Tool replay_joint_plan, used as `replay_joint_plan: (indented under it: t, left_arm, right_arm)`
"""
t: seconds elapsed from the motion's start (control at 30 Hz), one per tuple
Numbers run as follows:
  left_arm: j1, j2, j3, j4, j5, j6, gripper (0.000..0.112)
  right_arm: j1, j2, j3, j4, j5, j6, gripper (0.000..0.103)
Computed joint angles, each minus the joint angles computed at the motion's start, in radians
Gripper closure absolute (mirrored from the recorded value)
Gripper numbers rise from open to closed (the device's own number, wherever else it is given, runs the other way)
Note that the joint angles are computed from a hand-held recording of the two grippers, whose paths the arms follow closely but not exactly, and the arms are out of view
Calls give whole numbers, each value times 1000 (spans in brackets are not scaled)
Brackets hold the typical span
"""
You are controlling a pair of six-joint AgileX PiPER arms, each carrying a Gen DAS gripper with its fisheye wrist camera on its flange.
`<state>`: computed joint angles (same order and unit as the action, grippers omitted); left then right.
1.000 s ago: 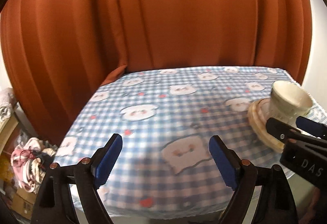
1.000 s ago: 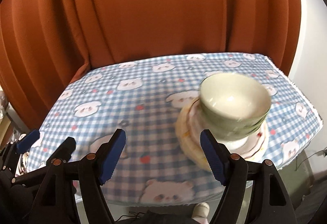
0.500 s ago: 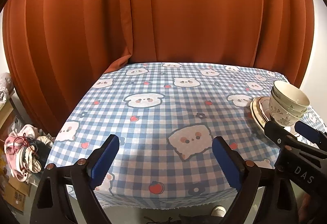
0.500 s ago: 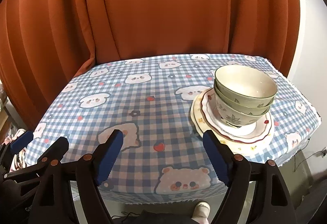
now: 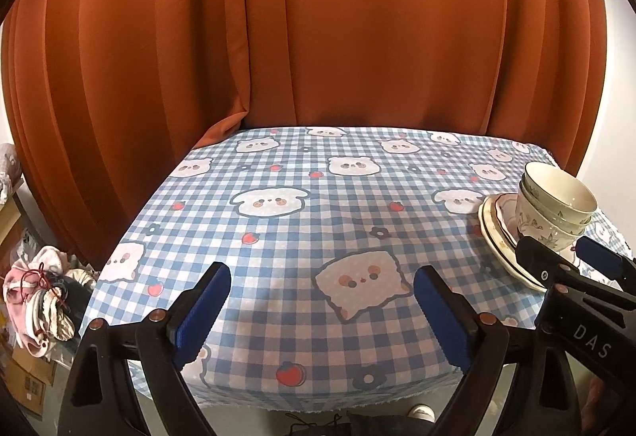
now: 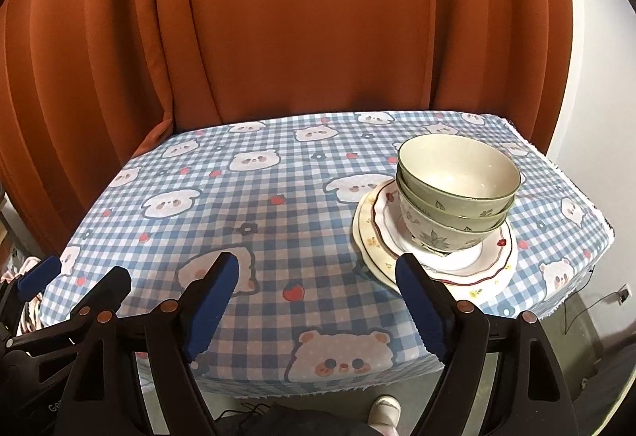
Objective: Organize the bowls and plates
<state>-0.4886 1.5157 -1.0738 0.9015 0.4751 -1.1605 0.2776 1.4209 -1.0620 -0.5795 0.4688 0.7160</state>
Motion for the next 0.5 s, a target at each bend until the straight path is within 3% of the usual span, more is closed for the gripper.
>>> replay_joint_plan:
  t: [0.5]
  left_arm:
    - [-8,7,-5,2,13,-6,17]
  right_arm:
    - [-7,10,-8,16,6,-20,19]
